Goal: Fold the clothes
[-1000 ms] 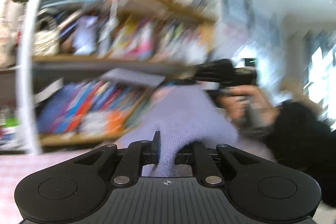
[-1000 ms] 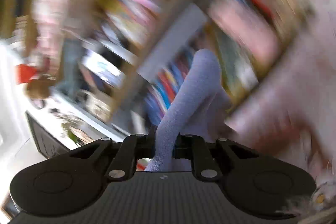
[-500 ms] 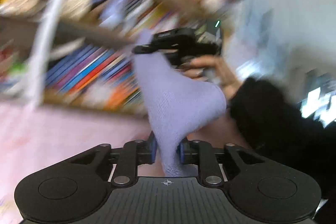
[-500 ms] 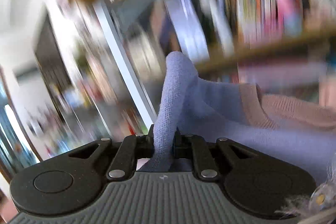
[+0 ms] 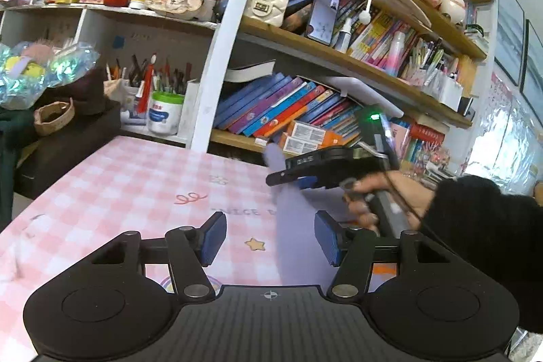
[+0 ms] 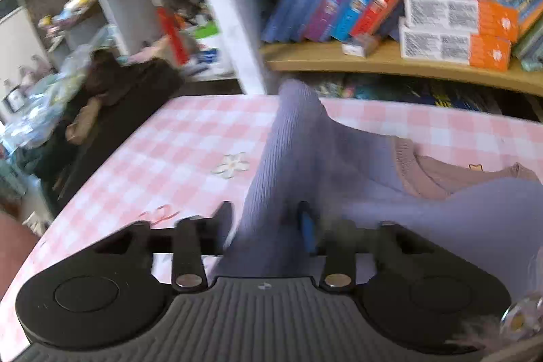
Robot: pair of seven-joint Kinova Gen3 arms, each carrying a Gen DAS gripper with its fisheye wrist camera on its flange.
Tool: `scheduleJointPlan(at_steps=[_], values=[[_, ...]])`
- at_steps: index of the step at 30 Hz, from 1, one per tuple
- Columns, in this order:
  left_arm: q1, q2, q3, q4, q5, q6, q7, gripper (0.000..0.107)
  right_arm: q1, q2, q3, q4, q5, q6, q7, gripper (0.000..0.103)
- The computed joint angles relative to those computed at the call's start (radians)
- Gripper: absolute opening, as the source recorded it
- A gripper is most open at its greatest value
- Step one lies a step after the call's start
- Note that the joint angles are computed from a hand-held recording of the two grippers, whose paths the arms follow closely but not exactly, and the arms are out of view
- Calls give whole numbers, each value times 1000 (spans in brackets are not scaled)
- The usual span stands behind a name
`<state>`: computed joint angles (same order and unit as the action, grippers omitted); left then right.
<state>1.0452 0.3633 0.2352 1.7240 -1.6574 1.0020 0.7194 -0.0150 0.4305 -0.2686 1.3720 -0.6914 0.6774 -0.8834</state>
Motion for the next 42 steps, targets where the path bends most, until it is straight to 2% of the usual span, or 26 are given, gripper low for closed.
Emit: scheduleJointPlan(at_steps=[2, 5, 7, 12, 16, 22, 26, 30, 34, 36, 37, 38, 39, 40, 41, 42], values=[[-7, 0, 1, 5, -5, -21, 7, 59, 91, -46, -91, 61, -23, -10, 81, 53], [-10, 7, 6, 7, 1, -43, 13, 59, 230, -150, -180, 181, -34, -28, 203, 56], [-21, 16, 5, -11, 26, -69, -18, 60, 298, -232, -180, 268, -60, -31, 285, 57], [-19, 50, -22, -70, 96, -99, -120, 68, 313, -424, 33, 478, -189, -22, 488, 59], [-3, 81, -54, -128, 161, -113, -188, 73, 299, -535, 219, 651, -310, -46, 651, 60], [48, 116, -99, -216, 253, -80, -308, 74, 303, -609, 432, 782, -408, 66, 749, 61], [76, 127, -128, -257, 299, -68, -377, 74, 256, -635, 460, 815, -374, 23, 749, 61], [93, 134, -152, -288, 327, -62, -423, 75, 196, -640, 510, 823, -392, 37, 769, 61], [95, 150, -170, -320, 354, -58, -471, 75, 148, -642, 477, 824, -314, -33, 687, 53], [90, 149, -183, -310, 355, -86, -459, 74, 119, -640, 492, 834, -311, -51, 678, 50], [84, 149, -188, -304, 356, -104, -449, 73, 106, -637, 505, 835, -313, -49, 676, 45], [76, 153, -190, -304, 368, -114, -445, 70, 96, -635, 516, 831, -311, -39, 671, 36], [59, 154, -186, -307, 395, -133, -456, 46, 86, -633, 526, 829, -312, -28, 677, 31], [43, 156, -183, -310, 426, -151, -469, 15, 78, -631, 535, 827, -316, -15, 690, 19], [31, 157, -184, -308, 446, -172, -472, 11, 72, -629, 540, 826, -322, -12, 704, 14], [36, 151, -198, -300, 451, -189, -466, 10, 68, -625, 541, 825, -329, -15, 718, 13]])
